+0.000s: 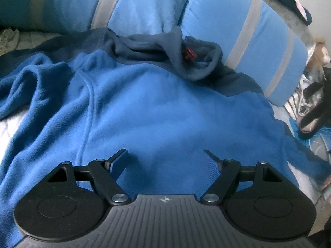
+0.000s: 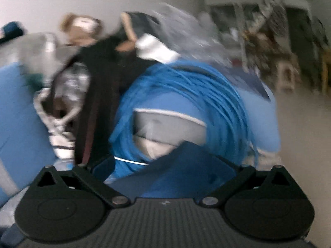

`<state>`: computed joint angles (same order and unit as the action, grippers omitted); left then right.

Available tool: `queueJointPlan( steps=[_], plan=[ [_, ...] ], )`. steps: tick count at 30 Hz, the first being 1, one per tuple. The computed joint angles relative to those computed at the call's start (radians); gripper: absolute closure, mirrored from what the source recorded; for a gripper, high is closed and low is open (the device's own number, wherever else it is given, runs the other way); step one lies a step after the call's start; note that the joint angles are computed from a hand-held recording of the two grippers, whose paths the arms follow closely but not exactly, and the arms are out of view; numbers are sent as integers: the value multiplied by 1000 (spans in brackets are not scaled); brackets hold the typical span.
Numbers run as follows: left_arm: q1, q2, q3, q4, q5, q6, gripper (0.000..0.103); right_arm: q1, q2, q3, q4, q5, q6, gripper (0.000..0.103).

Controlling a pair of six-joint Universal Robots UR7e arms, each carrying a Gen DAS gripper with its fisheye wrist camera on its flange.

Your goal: Fold clothes

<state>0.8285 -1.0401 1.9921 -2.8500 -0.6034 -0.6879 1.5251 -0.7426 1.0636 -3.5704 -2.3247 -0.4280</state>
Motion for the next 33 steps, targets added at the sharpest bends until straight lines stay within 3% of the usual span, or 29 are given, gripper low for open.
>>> queueJointPlan(
  steps=[2,3,5,6,7,11,13,16,20,22,25,33],
  plan=[
    [0,4,-3,-3,-3,5,27,-21,-23,4,82,6,136,5],
    [1,6,-5,-4,-5,8,27,-32,-32,4,119,14,193,13],
    [1,8,-6,-3,-6,9,27,-49,-39,-4,163,41,256,39],
    [2,7,-5,0,-5,7,27,-54,-39,-5,164,51,265,69],
    [2,5,-4,8,-3,0,27,-57,-41,-3,166,61,269,88],
    [6,-2,2,9,0,-12,27,-48,-59,34,131,127,192,88],
    [7,-2,4,-4,1,-7,27,-30,-72,79,70,213,75,88],
    [9,-1,6,-41,-8,10,27,-4,-114,192,36,401,-81,88],
    [16,-2,17,-121,-46,47,27,28,-168,326,119,615,-205,88],
    [19,-8,22,-128,-55,44,27,42,-193,373,221,694,-215,88],
    [22,-21,35,-141,-63,45,27,68,-217,427,329,739,-247,88],
    [37,-57,94,-280,-116,68,27,137,-256,573,490,843,-461,88]
  ],
)
